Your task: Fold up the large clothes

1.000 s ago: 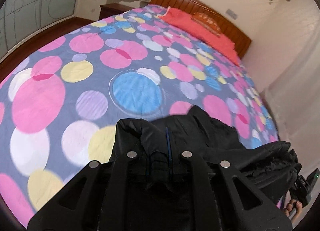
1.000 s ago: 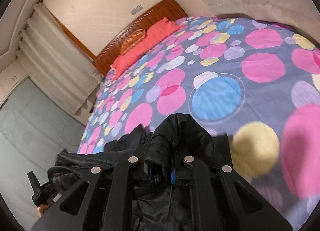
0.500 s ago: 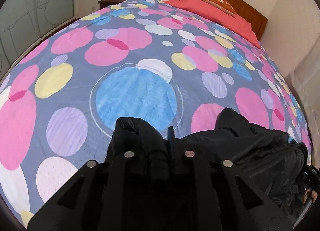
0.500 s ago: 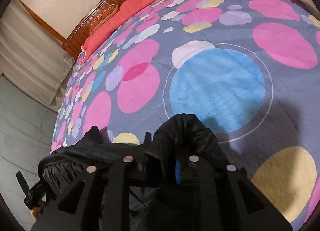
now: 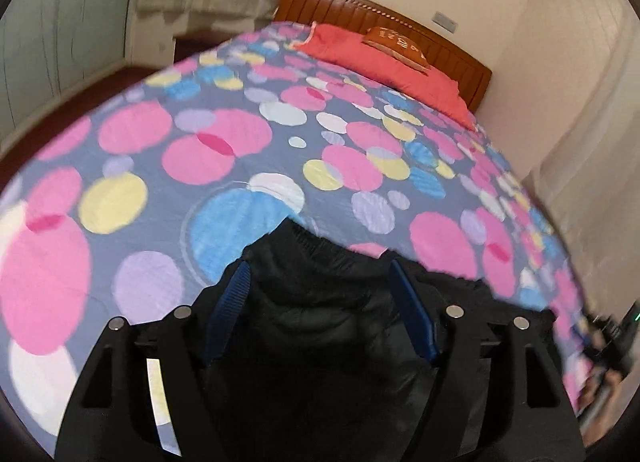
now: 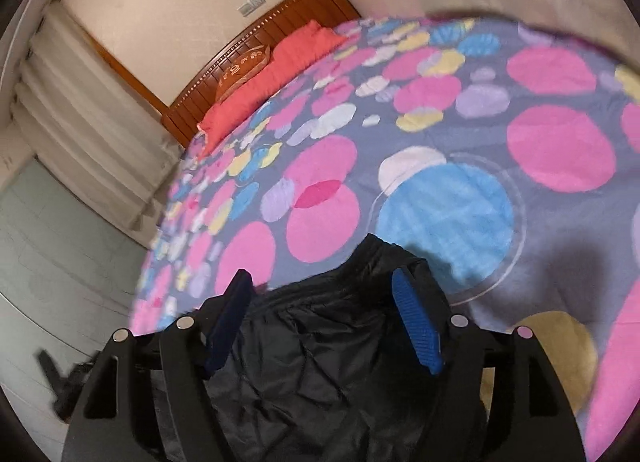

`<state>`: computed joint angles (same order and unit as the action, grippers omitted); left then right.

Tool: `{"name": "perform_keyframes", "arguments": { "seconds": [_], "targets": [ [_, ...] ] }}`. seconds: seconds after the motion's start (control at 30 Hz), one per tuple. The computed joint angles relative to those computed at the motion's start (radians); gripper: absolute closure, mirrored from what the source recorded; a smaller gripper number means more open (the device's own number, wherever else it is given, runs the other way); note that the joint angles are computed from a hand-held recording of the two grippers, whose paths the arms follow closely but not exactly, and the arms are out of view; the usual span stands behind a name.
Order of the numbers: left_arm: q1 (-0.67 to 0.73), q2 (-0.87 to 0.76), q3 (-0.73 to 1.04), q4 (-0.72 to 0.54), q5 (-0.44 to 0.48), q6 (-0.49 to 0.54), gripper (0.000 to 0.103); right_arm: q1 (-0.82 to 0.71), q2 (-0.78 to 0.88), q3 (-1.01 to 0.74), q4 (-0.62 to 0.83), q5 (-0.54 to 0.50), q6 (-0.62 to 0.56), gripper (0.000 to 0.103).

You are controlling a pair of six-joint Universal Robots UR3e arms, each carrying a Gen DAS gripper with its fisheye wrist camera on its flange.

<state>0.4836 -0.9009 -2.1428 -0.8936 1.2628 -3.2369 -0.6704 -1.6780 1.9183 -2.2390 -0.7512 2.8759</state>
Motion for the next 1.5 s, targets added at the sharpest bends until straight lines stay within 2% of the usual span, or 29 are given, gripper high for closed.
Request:
{"name": "perform_keyframes", "arguments": {
  "seconds": [0.13,0.23,0.33,0.37,0.5,0.7,0.77,0.87,0.93,1.0,1.07,1.17,1.23,1.27,1.3,1.4,1.5],
  "targets": [
    [-0.17,-0.014,-0.088,0.126,0.17,-0.036,0.032,0.146,0.007,0.082,-0.218,-0.199,0.005,0.032],
    [-0.349,-0.202,-0.108,0.298,0.375,-0.079,0.032,0.254,0.103,0.076,-0.36,-0.31,0.044,0.032],
    [-0.429,-0.357,-0.099,0.411,0.52,-0.106,0.032,0.328,0.194,0.04,-0.437,-0.406,0.054,0.032],
    [-0.433,-0.385,-0.094,0.414,0.537,-0.108,0.032,0.352,0.229,0.021,-0.441,-0.439,0.049,0.032],
    [-0.392,-0.466,-0.128,0.476,0.507,-0.118,0.028,0.382,0.301,0.025,-0.487,-0.488,0.043,0.031],
    [-0.368,-0.5,-0.17,0.544,0.473,-0.126,0.025,0.388,0.327,0.051,-0.544,-0.49,0.051,0.028],
    [-0.374,-0.49,-0.147,0.498,0.477,-0.127,0.025,0.388,0.326,0.042,-0.532,-0.493,0.047,0.029],
    [-0.361,-0.412,-0.088,0.328,0.463,-0.149,0.027,0.384,0.276,0.014,-0.444,-0.495,0.059,0.029],
    [-0.339,-0.298,-0.07,0.235,0.419,-0.197,0.027,0.37,0.187,0.053,-0.453,-0.455,0.08,0.029],
    [-0.369,-0.263,-0.031,0.216,0.412,-0.227,0.027,0.398,0.123,0.076,-0.484,-0.457,0.098,0.029],
    [-0.449,-0.312,0.037,0.227,0.436,-0.249,0.027,0.461,0.096,0.062,-0.487,-0.448,0.108,0.029],
    [-0.586,-0.47,0.146,0.271,0.477,-0.264,0.027,0.585,0.16,-0.02,-0.455,-0.469,0.116,0.03],
    [-0.661,-0.592,0.204,0.305,0.518,-0.297,0.029,0.654,0.222,-0.068,-0.448,-0.511,0.128,0.047],
    [-0.671,-0.628,0.214,0.316,0.52,-0.304,0.033,0.693,0.271,-0.096,-0.449,-0.541,0.136,0.048],
    [-0.687,-0.682,0.234,0.317,0.529,-0.318,0.036,0.71,0.297,-0.108,-0.455,-0.557,0.143,0.048],
    [-0.705,-0.787,0.262,0.322,0.552,-0.321,0.034,0.755,0.372,-0.119,-0.497,-0.622,0.151,0.048],
    [-0.73,-0.844,0.271,0.356,0.596,-0.325,0.033,0.765,0.399,-0.099,-0.52,-0.643,0.153,0.047]
  ]
}}
